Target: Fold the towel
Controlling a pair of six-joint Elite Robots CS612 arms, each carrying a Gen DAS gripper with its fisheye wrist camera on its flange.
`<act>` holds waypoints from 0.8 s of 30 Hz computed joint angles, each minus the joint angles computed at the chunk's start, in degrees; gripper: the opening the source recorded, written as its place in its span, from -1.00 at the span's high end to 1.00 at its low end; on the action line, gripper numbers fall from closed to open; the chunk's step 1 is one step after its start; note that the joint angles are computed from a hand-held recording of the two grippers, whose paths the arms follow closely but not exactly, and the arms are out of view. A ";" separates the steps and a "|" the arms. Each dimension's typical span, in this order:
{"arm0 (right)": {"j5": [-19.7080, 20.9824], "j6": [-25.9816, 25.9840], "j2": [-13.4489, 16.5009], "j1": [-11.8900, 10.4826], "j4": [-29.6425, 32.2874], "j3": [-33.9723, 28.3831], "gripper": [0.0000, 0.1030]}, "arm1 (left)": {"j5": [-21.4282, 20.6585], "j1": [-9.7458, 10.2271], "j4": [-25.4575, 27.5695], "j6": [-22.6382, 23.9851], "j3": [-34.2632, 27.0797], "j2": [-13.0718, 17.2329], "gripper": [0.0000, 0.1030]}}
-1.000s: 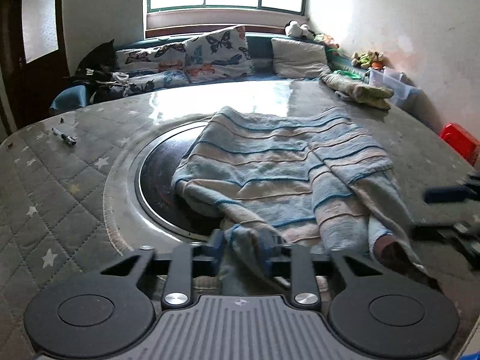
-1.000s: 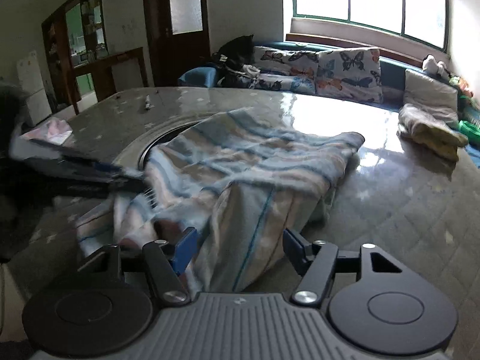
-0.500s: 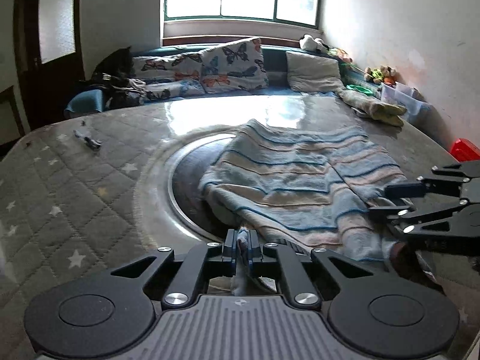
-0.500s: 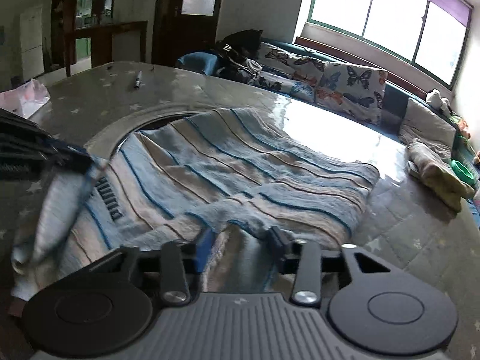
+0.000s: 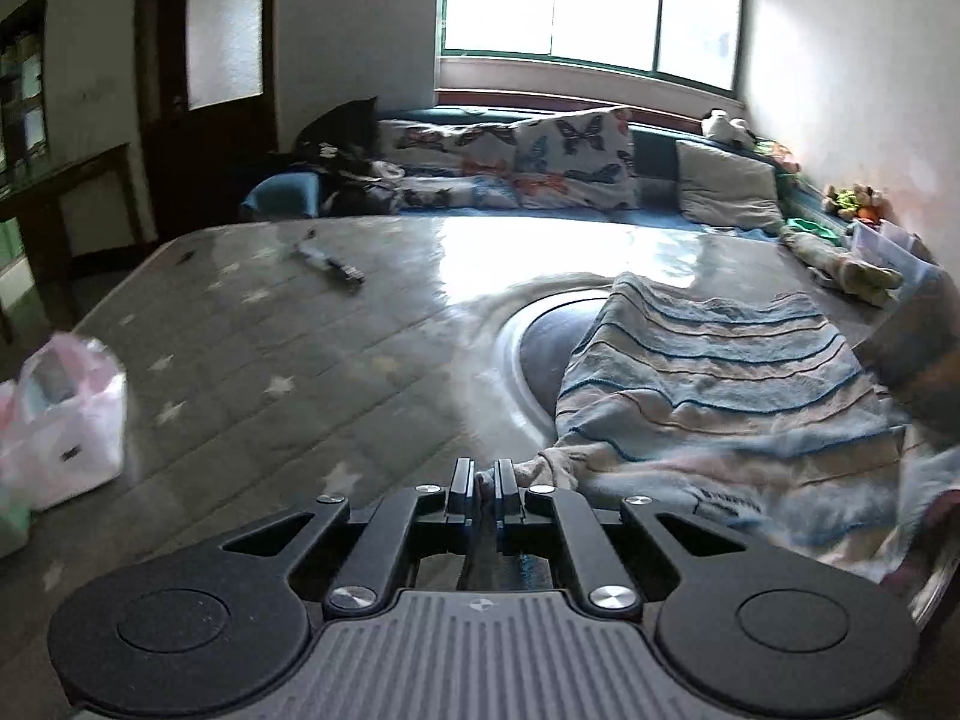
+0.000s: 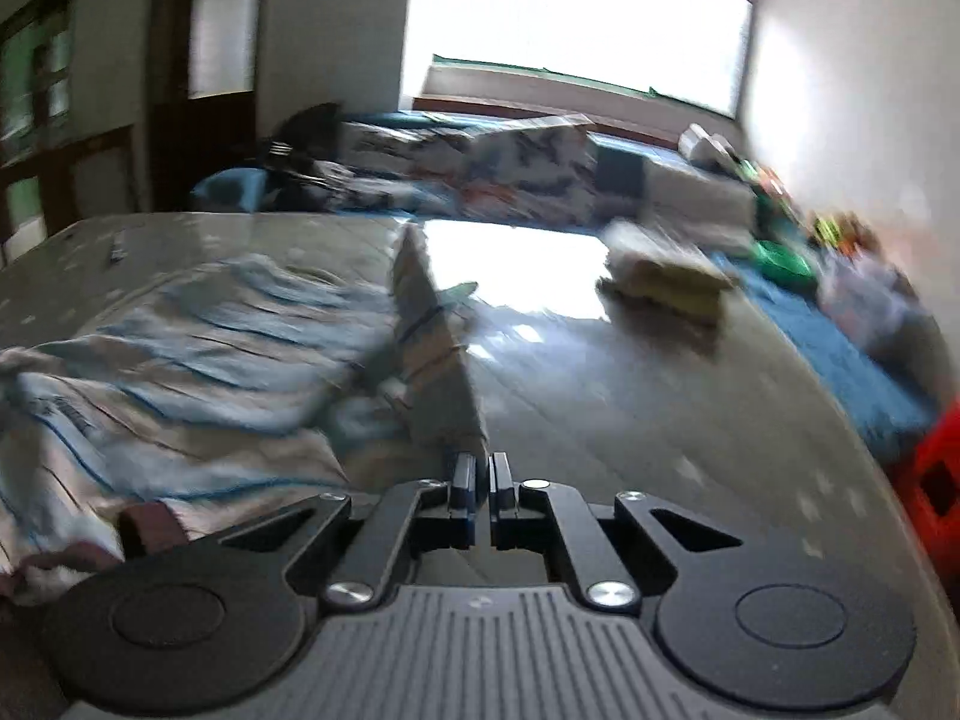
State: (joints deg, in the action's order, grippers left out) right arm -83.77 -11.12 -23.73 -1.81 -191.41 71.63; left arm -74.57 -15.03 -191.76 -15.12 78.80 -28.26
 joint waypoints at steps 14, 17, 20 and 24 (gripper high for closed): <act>0.70 2.84 0.69 -1.86 6.63 -2.40 0.27 | 4.93 0.06 4.81 -2.97 5.28 -2.87 0.86; 1.79 1.21 2.52 -1.47 9.49 -6.65 0.17 | 6.23 -0.02 6.30 -4.40 5.60 -3.14 0.86; 1.26 -0.43 4.85 -0.99 12.99 -11.60 0.03 | 7.45 0.00 7.94 -5.82 6.07 -3.41 0.86; 2.26 -0.65 6.64 -0.99 16.43 -14.97 -0.07 | 8.04 0.11 9.41 -7.05 6.24 -3.56 0.86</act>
State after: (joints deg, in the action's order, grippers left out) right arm -81.51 -11.76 -17.10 -2.80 -174.98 56.66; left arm -66.52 -14.92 -182.35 -22.17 85.05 -31.82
